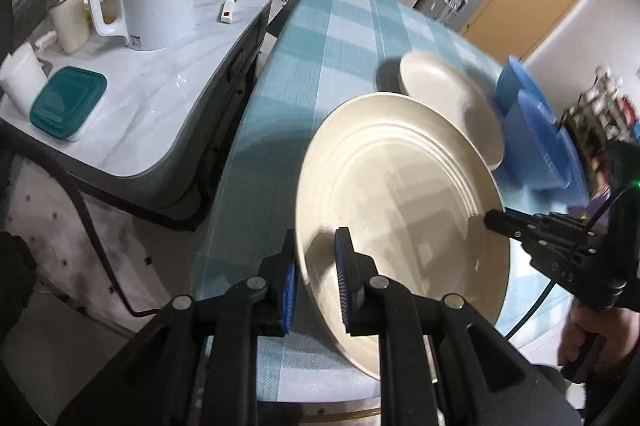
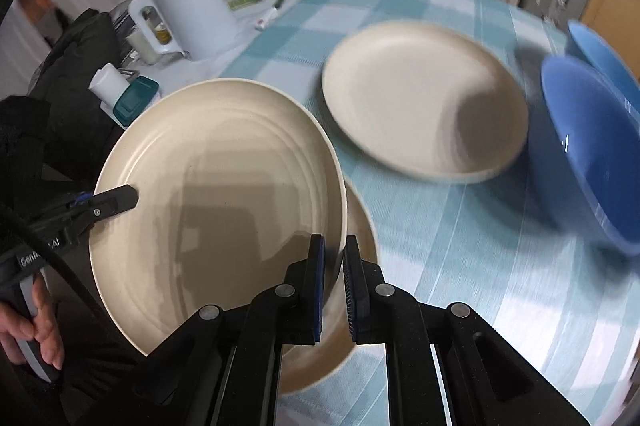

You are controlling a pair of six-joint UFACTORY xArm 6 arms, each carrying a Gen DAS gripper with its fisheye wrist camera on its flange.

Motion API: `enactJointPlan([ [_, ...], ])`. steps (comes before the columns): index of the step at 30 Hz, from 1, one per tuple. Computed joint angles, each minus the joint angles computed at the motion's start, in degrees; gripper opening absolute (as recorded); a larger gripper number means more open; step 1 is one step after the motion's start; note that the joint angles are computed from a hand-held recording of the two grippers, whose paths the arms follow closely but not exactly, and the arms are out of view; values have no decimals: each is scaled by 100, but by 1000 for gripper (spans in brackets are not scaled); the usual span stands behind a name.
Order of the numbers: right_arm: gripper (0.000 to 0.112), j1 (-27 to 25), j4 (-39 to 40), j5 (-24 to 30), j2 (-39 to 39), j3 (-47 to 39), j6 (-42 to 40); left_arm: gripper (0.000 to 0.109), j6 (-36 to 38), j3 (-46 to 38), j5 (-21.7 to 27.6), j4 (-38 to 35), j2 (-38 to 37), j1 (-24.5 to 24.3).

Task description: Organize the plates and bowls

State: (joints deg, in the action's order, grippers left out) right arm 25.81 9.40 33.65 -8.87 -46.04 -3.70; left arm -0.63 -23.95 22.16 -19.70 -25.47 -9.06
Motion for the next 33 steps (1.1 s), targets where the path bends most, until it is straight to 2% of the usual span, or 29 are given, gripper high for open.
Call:
enactJointPlan([
  [4,9,28,-42,-261,-170,344,73,19,-1205,108,-56,1602,-34,-151],
  [10,9,-1,-65,-411,-338,641,80,19,-1100,64,-27,1420,145,-177],
  [21,9,-100,-356,-650,-607,940,321,21,-2088,-121,18,2858,396,-456],
  [24,9,-102,-370,-727,-669,1002,352,21,-2147,-116,17,2918,387,-456],
  [27,9,-85,-541,-928,-795,1154,424,22,-2217,-125,34,3049,403,-470],
  [30,9,-102,-1186,-1305,-1026,1448,832,23,-2400,-152,3,3348,484,-528],
  [33,9,-154,-1106,-1619,-1156,1683,923,23,-2674,-248,120,3759,598,-626],
])
